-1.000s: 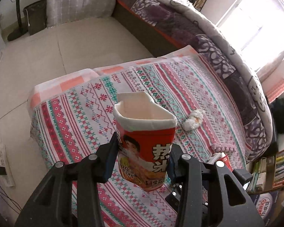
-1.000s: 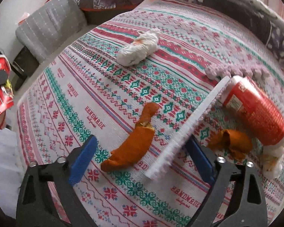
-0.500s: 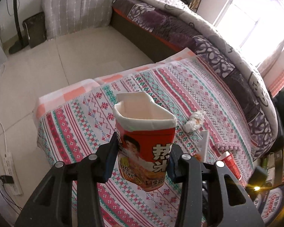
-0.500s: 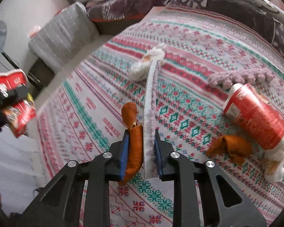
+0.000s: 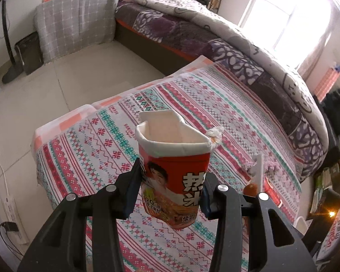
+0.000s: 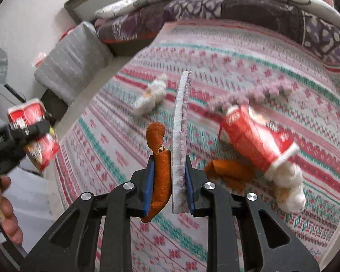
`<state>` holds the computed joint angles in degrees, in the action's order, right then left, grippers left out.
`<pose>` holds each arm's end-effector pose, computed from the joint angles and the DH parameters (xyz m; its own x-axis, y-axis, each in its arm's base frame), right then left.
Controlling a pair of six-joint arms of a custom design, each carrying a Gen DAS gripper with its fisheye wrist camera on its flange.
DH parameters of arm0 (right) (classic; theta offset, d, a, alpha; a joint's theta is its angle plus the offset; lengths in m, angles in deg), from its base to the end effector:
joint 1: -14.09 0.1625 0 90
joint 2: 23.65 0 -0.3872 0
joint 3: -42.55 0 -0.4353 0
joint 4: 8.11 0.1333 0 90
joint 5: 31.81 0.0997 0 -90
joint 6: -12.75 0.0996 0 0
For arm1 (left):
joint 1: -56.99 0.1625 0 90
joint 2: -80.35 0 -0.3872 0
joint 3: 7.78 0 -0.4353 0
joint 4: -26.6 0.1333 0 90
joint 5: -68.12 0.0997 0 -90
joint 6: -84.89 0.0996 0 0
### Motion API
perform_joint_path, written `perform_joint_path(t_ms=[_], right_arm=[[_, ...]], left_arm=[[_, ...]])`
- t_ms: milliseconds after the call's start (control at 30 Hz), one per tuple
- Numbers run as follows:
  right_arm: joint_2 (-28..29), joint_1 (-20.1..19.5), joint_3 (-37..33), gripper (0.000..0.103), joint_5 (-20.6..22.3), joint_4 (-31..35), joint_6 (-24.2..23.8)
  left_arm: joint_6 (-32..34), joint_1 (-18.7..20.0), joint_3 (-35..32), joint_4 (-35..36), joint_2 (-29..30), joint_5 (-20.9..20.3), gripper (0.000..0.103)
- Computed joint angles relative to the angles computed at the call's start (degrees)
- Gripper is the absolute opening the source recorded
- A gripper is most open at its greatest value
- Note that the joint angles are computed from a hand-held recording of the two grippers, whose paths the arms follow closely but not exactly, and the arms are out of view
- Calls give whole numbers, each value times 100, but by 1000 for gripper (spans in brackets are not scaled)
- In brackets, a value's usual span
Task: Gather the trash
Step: 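Lift the white fuzzy strip with the right tool while the left tool holds the noodle cup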
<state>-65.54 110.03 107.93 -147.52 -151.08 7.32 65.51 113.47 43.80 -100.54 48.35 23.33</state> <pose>0.1743 -0.8047 0.2185 -0.9056 0.0366 0.4225 -0.1766 0.8732 -0.4542 -0.3019 -0.8252 0.1850 -0.8403 -0.0651 -0.5382 0.2625 0.8197 -0.5091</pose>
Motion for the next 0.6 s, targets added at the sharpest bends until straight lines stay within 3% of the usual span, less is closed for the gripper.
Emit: perform_joint_path(t_ms=[300, 467, 600], right_arm=[[153, -106, -64, 30, -57, 909, 406], [228, -135, -141, 57, 78, 702, 500], [322, -149, -272, 55, 68, 608, 515]], left_arm=[[-72, 46, 7, 0, -57, -85, 44], [-187, 97, 17, 92, -102, -129, 44], [-229, 132, 24, 121, -130, -131, 44]])
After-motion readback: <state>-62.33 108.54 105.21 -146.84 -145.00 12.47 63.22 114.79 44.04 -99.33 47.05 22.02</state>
